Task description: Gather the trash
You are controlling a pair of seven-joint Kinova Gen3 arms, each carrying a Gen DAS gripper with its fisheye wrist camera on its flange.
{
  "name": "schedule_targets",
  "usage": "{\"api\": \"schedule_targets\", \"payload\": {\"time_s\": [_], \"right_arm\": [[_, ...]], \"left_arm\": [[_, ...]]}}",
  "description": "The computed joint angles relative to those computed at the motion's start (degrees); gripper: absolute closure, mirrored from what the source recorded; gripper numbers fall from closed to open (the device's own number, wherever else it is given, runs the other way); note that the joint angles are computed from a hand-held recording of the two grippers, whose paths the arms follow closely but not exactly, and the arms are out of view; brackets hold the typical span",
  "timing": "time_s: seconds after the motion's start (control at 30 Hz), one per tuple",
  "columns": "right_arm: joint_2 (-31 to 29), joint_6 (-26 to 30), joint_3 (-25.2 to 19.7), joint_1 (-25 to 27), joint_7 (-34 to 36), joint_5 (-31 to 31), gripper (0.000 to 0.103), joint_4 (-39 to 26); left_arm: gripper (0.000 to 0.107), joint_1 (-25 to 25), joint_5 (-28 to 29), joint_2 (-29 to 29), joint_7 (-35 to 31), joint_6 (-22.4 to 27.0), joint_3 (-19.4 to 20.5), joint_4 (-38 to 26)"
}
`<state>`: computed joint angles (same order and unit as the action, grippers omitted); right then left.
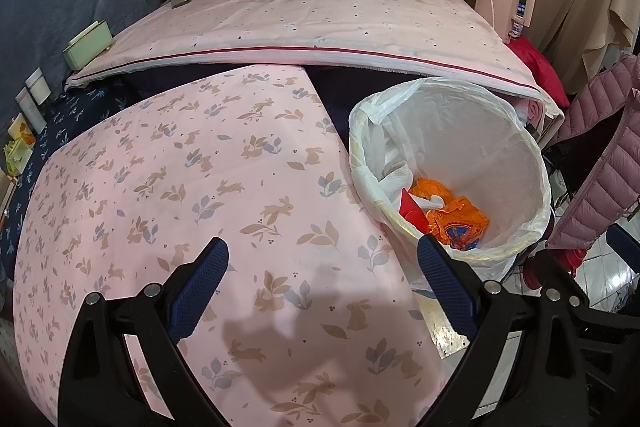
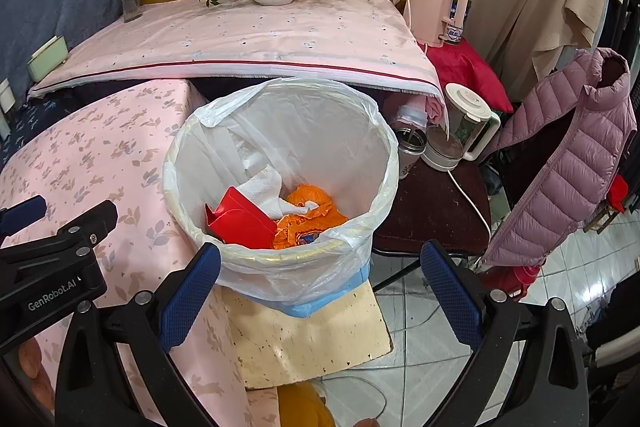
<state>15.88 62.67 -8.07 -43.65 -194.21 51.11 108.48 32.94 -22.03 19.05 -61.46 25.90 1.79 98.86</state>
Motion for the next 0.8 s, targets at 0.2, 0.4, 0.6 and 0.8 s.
{"api": "schedule_targets", "payload": {"time_s": [0.2, 0.4, 0.6, 0.8], "right_arm": [[0.00, -0.05, -0.02, 0.04, -0.02, -0.05, 0.007, 0.07], [-0.06, -0.18, -0.05, 0.12, 0.03, -0.05, 0.007, 0.18], [-0.10, -0.33, -0.06, 0.09, -0.20, -0.07, 0.007, 0.47], [-0.06, -0.35, -0.05, 0.16, -0.07, -0.03, 0.007, 0.33]], "left_arm": [[0.017, -0.11, 0.17, 0.06, -0.08, 0.15, 0.14, -0.10], [0.017, -0.54, 0.68, 0.15, -0.65, 0.10, 0.43, -0.10], [0.017, -0.62, 0.86, 0.18, -1.01, 0.35, 0.49, -0.11], [0.017, -0.62, 1.02, 0.19, -1.10, 0.38, 0.47, -0.13]]}}
